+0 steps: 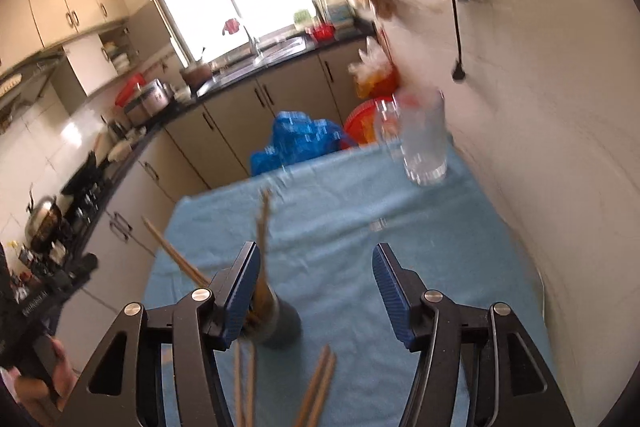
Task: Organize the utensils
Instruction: 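Open both tools to release the chopsticks into the holder, then move both open tools back down to the remaining chopsticks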
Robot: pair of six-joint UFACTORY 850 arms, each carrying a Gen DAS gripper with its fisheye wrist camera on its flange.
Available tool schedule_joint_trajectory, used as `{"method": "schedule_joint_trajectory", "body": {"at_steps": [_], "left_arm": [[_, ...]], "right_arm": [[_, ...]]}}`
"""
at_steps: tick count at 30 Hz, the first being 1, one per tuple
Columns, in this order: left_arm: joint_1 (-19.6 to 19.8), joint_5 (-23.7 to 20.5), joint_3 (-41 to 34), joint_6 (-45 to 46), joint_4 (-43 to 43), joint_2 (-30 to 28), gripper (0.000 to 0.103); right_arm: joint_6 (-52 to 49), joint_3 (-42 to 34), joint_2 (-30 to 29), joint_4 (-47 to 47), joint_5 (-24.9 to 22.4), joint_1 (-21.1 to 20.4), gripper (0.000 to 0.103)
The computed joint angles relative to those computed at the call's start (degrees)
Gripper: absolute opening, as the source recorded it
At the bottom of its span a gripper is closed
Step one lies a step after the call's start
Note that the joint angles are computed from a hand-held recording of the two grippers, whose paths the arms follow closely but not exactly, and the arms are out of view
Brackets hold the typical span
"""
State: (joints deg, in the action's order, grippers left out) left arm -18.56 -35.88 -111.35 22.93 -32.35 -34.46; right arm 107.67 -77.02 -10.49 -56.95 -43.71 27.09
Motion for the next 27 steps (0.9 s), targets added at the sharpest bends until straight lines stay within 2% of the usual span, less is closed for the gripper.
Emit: {"method": "schedule_joint_trajectory", "body": {"at_steps": [5,9,13,17,19,22,27], "left_arm": [[0.69,0.10,10.78,-1.78,3.65,4.03,0.064],[1.00,4.32,23.39,-0.60,3.86,9.74,0.064],[0.29,6.51,32.01,-0.18,5.71,13.96,0.064],[-0.83,4.83,34.21,2.09,7.38,15.17,0.064],[-1.26,5.94,34.90,2.37,7.94,15.85,0.064],[-1.08,6.44,35.59,3.48,6.95,16.52,0.064],[-0.88,5.58,34.46,3.52,7.41,15.65,0.064]], "right_arm": [[0.77,6.96,1.63,5.60,4.15,1.24,0.062],[2.91,12.01,2.50,10.34,8.56,2.50,0.051],[5.43,14.88,2.56,11.42,11.25,4.86,0.050],[5.68,16.40,1.91,14.09,15.07,5.89,0.050],[5.22,16.59,1.93,14.86,16.01,5.82,0.050],[4.32,15.72,1.58,14.86,14.21,6.29,0.049],[1.72,15.25,0.77,18.86,15.87,5.78,0.049]]}}
